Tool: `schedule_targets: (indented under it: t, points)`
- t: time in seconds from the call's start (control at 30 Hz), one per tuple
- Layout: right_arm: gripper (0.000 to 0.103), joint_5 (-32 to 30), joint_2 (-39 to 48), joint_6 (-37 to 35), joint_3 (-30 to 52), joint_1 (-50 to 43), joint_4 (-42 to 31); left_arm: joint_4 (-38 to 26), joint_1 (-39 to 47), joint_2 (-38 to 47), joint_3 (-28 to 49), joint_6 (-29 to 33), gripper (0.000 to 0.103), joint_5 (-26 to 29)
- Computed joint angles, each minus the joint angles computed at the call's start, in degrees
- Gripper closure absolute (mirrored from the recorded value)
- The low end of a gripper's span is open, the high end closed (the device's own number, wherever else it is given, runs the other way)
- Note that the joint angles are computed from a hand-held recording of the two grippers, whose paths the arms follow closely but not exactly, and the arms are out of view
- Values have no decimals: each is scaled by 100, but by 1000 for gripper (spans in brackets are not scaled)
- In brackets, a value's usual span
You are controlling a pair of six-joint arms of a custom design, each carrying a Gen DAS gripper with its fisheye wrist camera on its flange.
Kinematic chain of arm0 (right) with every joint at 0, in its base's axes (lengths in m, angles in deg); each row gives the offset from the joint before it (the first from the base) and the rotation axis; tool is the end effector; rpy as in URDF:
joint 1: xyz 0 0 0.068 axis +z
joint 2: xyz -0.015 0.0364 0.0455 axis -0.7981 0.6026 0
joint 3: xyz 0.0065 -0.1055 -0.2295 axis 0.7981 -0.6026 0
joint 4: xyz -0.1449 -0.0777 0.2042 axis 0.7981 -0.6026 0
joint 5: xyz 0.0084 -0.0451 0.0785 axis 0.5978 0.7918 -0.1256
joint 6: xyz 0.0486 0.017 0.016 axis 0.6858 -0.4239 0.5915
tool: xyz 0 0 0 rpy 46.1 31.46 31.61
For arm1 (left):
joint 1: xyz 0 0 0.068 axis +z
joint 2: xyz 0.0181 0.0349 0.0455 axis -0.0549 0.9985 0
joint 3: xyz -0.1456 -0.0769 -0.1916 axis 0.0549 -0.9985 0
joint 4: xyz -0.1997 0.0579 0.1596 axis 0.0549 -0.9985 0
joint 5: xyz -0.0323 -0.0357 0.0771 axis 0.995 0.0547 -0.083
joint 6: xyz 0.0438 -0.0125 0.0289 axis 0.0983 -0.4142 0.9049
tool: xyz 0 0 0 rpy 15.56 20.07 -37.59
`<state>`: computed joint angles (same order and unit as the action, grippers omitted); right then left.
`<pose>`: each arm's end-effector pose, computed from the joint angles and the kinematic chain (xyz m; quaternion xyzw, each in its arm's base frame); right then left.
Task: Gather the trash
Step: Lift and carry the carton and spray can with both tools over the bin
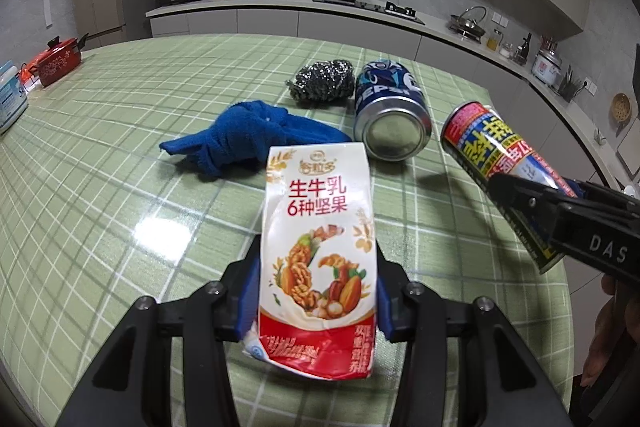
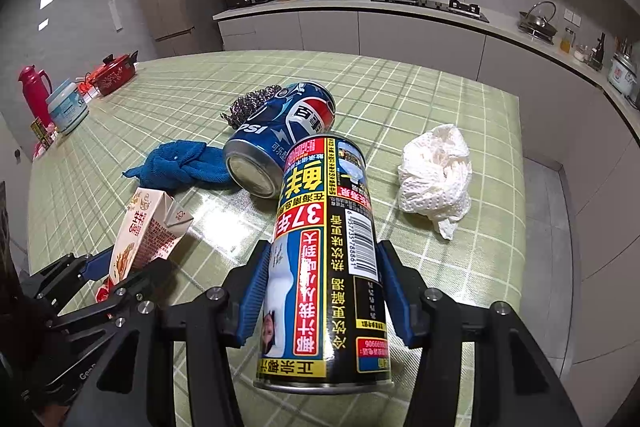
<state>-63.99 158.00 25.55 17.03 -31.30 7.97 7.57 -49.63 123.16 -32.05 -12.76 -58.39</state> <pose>0.2976 0.1253 0.2081 -0.2528 0.9021 0.1326 0.3236 0.1758 -0.1565 0.1891 -0.1396 0.9217 0.0002 0.3619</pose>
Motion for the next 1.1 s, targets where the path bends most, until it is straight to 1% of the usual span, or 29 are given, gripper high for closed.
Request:
schedule_targets:
  t: [0.27, 0.57, 0.8, 1.1]
  points:
    - [48, -156, -442, -145, -288, -331, -117, -251, -384, 350, 470, -157, 55, -219]
    - [48, -503, -1291, -538, -732, -990, -491, -480, -964, 948, 1163, -426, 55, -474]
    - [48, -937, -1898, -1053, -952, -1813, -924, -703, -1464, 1544, 1830, -691, 55, -655]
    - [48, -1577, -2305, -1835, -953, -3036, -1546, -1089, -2011, 2296, 2802, -941, 55, -851]
